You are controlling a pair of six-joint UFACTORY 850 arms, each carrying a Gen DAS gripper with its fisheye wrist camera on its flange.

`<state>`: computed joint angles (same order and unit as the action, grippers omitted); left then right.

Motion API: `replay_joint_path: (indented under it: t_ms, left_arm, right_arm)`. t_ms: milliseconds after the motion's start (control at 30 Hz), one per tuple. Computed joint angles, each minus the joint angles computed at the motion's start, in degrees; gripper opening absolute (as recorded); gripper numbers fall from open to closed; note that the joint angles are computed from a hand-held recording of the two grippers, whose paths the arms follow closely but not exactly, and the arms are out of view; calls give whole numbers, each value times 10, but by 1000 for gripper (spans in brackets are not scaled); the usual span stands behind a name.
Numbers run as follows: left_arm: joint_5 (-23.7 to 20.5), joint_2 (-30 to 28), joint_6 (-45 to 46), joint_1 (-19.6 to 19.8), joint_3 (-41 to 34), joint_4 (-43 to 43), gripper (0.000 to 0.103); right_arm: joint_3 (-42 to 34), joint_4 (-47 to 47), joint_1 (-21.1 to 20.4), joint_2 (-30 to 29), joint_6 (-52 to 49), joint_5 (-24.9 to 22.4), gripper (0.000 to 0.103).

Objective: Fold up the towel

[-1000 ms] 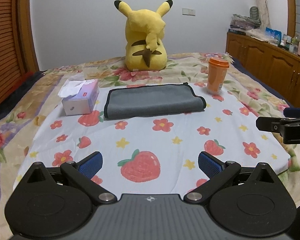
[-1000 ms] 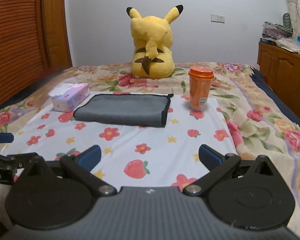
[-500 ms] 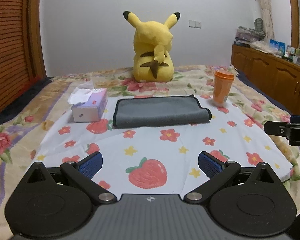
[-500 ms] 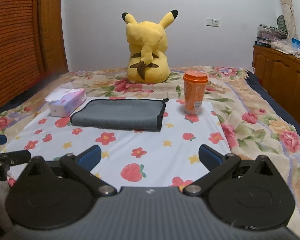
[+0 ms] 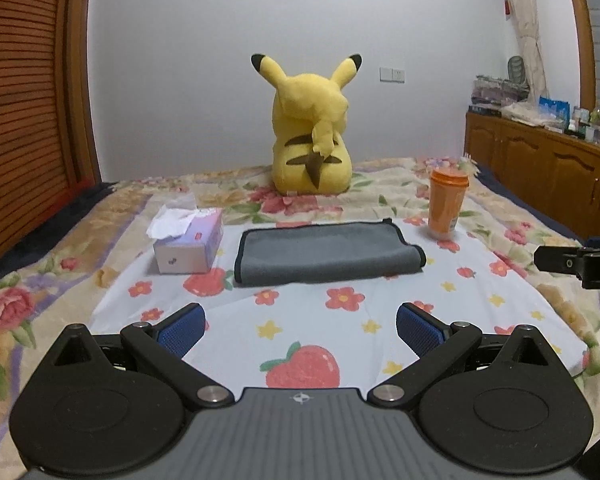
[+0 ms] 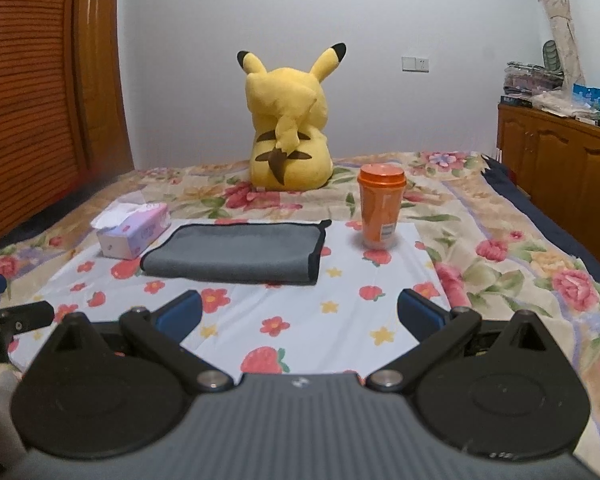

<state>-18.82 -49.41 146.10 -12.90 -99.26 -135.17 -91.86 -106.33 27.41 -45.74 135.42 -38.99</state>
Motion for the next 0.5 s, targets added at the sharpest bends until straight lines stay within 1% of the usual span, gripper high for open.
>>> replay_joint_path:
  t_ms: [100,400,500]
  left_arm:
    - [-8,3,27,0,5,-26,103]
    - [-25,6,71,-1,14,-66,103]
    - [-35,9,104,-2,21,-94,103]
  right_arm:
    - [3,-9,1,1,7,-6,103]
    - [4,-21,4,0,13,-20,103]
    - [5,-23,4,0,17,-25,103]
